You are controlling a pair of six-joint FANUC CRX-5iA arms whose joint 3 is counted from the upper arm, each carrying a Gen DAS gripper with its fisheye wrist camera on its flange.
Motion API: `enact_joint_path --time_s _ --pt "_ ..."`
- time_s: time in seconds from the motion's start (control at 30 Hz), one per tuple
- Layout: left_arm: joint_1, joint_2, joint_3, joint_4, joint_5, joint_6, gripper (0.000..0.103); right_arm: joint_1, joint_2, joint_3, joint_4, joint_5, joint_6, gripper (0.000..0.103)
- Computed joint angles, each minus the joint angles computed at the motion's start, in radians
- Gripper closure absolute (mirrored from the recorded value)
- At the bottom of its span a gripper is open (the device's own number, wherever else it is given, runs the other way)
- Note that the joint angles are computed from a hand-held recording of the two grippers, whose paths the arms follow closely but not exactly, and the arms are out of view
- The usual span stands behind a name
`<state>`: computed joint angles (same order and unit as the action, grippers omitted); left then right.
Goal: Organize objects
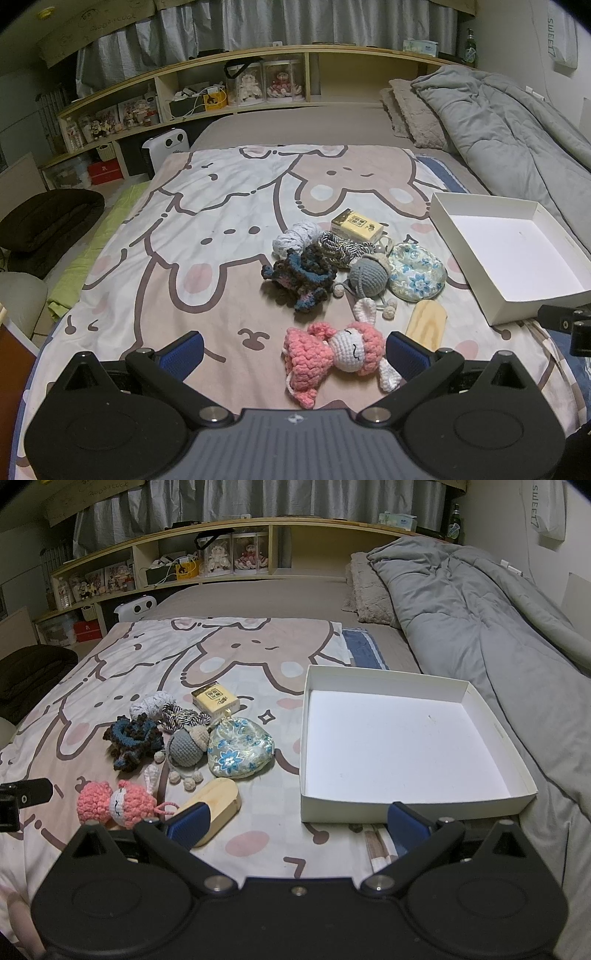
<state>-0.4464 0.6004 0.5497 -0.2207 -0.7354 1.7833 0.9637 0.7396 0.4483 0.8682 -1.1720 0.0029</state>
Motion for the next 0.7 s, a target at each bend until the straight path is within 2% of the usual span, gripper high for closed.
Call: enact_joint_path --time_s 0.7 --pt "0.005 0.001 -0.003 0.033 0.002 -0.028 0.0 0.0 0.0 0.0 -0.005 -0.009 0.001 0.0"
